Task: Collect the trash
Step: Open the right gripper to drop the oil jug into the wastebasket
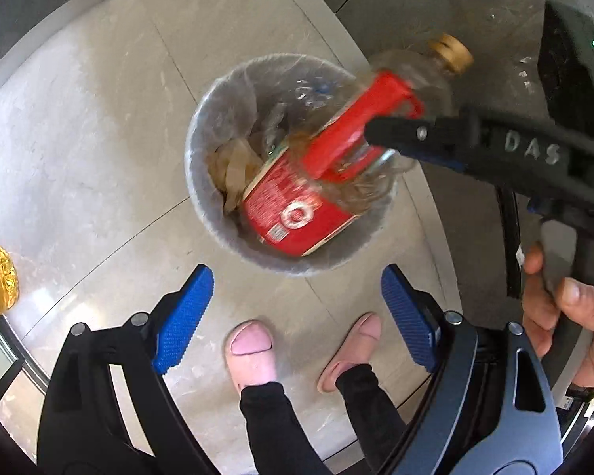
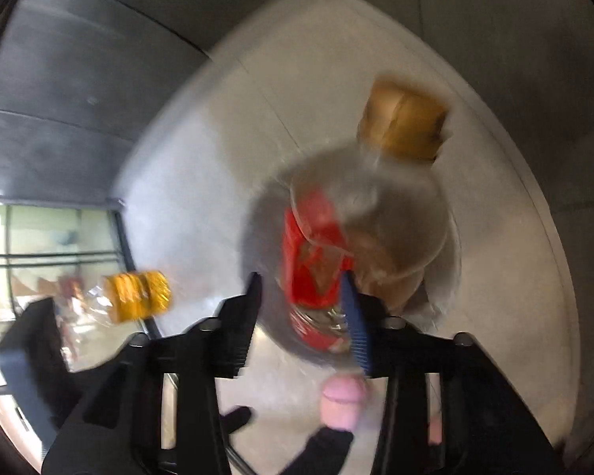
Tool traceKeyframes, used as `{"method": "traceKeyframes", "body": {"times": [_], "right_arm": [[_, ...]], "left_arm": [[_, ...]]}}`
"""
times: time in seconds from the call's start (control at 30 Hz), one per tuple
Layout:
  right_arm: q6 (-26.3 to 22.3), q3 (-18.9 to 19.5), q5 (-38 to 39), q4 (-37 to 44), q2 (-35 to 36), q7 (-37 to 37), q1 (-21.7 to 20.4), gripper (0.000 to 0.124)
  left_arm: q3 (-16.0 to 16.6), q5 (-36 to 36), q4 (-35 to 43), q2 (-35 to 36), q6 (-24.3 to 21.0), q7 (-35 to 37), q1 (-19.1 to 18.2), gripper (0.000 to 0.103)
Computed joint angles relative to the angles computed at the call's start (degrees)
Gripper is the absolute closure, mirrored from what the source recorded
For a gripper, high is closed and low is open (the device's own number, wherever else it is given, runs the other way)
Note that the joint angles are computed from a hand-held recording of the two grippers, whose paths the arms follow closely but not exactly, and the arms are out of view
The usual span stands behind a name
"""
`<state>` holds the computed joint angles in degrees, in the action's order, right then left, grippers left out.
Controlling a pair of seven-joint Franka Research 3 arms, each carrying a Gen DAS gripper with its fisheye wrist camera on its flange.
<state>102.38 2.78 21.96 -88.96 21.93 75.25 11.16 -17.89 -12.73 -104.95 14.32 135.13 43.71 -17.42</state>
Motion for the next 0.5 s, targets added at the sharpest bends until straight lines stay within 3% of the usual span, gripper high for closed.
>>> {"method": "traceKeyframes", "body": {"times": [0.23,0.5], "right_arm": [[-4.78,-1.25,0.29,1.83,-2.73,-1.91,-2.74,0.064],[-9.72,-0.77,3.48,13.81,2.06,-0.72,-4.48,0.064]], "left_arm": [[0.17,0.45,2.50,0.01,-2.31,1.82,0.14,0.020],[0.83,4.58,10.27,1.85,-7.20,-0.02,-0.91,0.020]]}}
